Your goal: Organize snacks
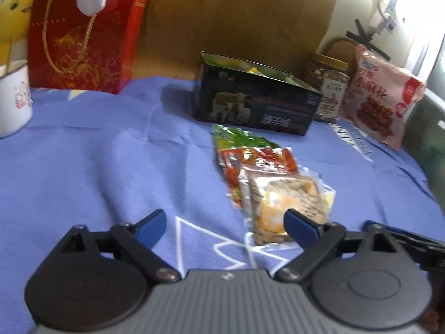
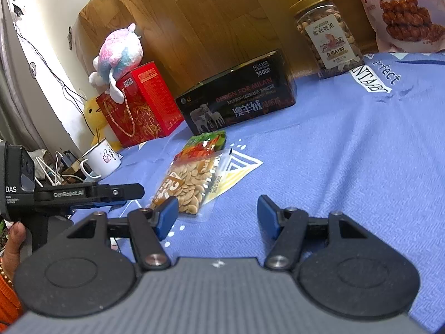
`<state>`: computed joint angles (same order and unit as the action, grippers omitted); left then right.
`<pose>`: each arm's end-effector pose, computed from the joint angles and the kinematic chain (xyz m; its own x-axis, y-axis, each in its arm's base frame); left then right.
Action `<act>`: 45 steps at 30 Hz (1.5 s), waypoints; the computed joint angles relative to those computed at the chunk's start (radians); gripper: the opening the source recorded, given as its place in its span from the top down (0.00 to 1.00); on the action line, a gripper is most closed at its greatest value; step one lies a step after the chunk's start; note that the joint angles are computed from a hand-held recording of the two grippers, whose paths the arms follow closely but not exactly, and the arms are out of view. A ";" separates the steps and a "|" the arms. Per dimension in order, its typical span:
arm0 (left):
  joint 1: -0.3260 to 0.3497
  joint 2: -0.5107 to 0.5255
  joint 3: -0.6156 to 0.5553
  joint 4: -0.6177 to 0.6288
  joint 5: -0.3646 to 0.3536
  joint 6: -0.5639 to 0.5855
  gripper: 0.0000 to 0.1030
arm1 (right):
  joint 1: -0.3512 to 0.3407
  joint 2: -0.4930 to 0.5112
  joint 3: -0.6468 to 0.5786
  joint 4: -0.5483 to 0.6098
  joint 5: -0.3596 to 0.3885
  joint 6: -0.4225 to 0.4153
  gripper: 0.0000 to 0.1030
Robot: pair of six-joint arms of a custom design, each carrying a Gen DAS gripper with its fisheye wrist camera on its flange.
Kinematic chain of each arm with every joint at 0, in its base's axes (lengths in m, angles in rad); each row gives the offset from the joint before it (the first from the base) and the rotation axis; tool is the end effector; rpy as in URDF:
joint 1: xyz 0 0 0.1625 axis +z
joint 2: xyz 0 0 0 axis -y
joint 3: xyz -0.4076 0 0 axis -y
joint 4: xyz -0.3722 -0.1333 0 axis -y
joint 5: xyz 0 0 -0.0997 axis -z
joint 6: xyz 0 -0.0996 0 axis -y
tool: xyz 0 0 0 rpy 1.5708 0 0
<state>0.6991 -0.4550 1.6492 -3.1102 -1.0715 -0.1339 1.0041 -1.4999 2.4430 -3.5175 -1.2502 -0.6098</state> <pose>-0.3630 -0.5417 -0.0530 -0.7790 0.4818 -0.4014 0.6218 0.6759 -0.3955 -0.0655 -0.4096 0.3011 -0.9385 -0.0258 0.3442 -0.3038 0.5349 -0.7884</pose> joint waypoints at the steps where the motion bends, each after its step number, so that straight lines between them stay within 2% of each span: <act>1: 0.003 -0.005 0.003 -0.002 -0.026 0.000 0.05 | 0.006 -0.001 -0.007 0.018 0.002 -0.007 0.36; 6: 0.042 -0.008 -0.022 0.050 -0.190 -0.015 0.00 | 0.095 0.043 -0.080 0.110 -0.096 -0.056 0.36; 8: 0.040 0.010 -0.037 0.038 -0.186 0.001 0.00 | 0.138 0.077 -0.120 0.160 -0.158 -0.081 0.36; 10: 0.037 0.019 -0.048 0.042 -0.194 -0.009 0.07 | 0.170 0.110 -0.127 0.125 -0.206 -0.142 0.36; 11: 0.032 0.018 -0.048 0.056 -0.197 -0.008 0.16 | 0.178 0.112 -0.129 0.146 -0.212 -0.155 0.49; 12: 0.020 0.019 -0.043 0.055 -0.173 -0.006 0.21 | 0.185 0.111 -0.127 0.157 -0.220 -0.156 0.69; 13: 0.009 0.021 -0.034 0.048 -0.146 -0.003 0.24 | 0.192 0.116 -0.115 0.127 -0.236 -0.167 0.69; 14: 0.002 0.017 -0.024 0.045 -0.137 -0.008 0.31 | 0.193 0.115 -0.095 0.094 -0.244 -0.192 0.71; 15: -0.001 0.011 -0.015 0.045 -0.138 -0.016 0.38 | 0.188 0.107 -0.080 0.081 -0.240 -0.196 0.72; 17: -0.002 -0.008 0.012 0.038 -0.169 -0.038 0.43 | 0.160 0.065 -0.046 0.095 -0.205 -0.180 0.73; 19: -0.002 -0.025 0.038 0.039 -0.225 -0.071 0.43 | 0.120 0.014 -0.002 0.102 -0.165 -0.165 0.74; 21: -0.014 -0.030 0.061 0.033 -0.251 -0.079 0.43 | 0.078 -0.029 0.048 0.092 -0.122 -0.154 0.74; 27: -0.058 -0.020 0.091 0.032 -0.275 -0.057 0.42 | -0.044 -0.145 0.154 0.069 -0.005 -0.130 0.74; 30: -0.054 -0.039 0.097 0.043 -0.296 -0.075 0.37 | -0.072 -0.167 0.167 0.071 0.031 -0.112 0.68; 31: -0.053 -0.047 0.105 0.026 -0.291 -0.078 0.34 | -0.069 -0.166 0.170 0.060 0.025 -0.116 0.66; 33: -0.052 -0.066 0.122 -0.013 -0.271 -0.087 0.22 | -0.060 -0.161 0.175 0.037 0.009 -0.136 0.59; 36: -0.032 -0.083 0.120 -0.005 -0.309 -0.096 0.18 | -0.055 -0.150 0.175 0.034 0.010 -0.161 0.50; 38: -0.015 -0.074 0.094 0.043 -0.350 -0.102 0.18 | -0.057 -0.137 0.175 0.022 0.015 -0.166 0.50; 40: -0.009 -0.049 0.065 0.091 -0.356 -0.113 0.22 | -0.049 -0.126 0.173 0.011 0.008 -0.165 0.50; 41: -0.010 -0.037 0.066 0.073 -0.348 -0.103 0.24 | -0.045 -0.122 0.173 0.008 0.002 -0.168 0.50; 43: -0.023 -0.029 0.071 0.059 -0.330 -0.082 0.34 | -0.027 -0.108 0.176 -0.014 -0.023 -0.184 0.50; 44: -0.026 -0.025 0.069 0.064 -0.333 -0.077 0.41 | -0.007 -0.084 0.178 -0.058 -0.055 -0.190 0.52; 45: -0.023 -0.024 0.063 0.078 -0.356 -0.076 0.44 | 0.005 -0.063 0.183 -0.101 -0.076 -0.198 0.59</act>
<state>0.6759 -0.4788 1.7127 -3.0323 -1.4274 -0.2104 1.0090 -1.5629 2.6259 -3.6186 -1.3264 -0.8077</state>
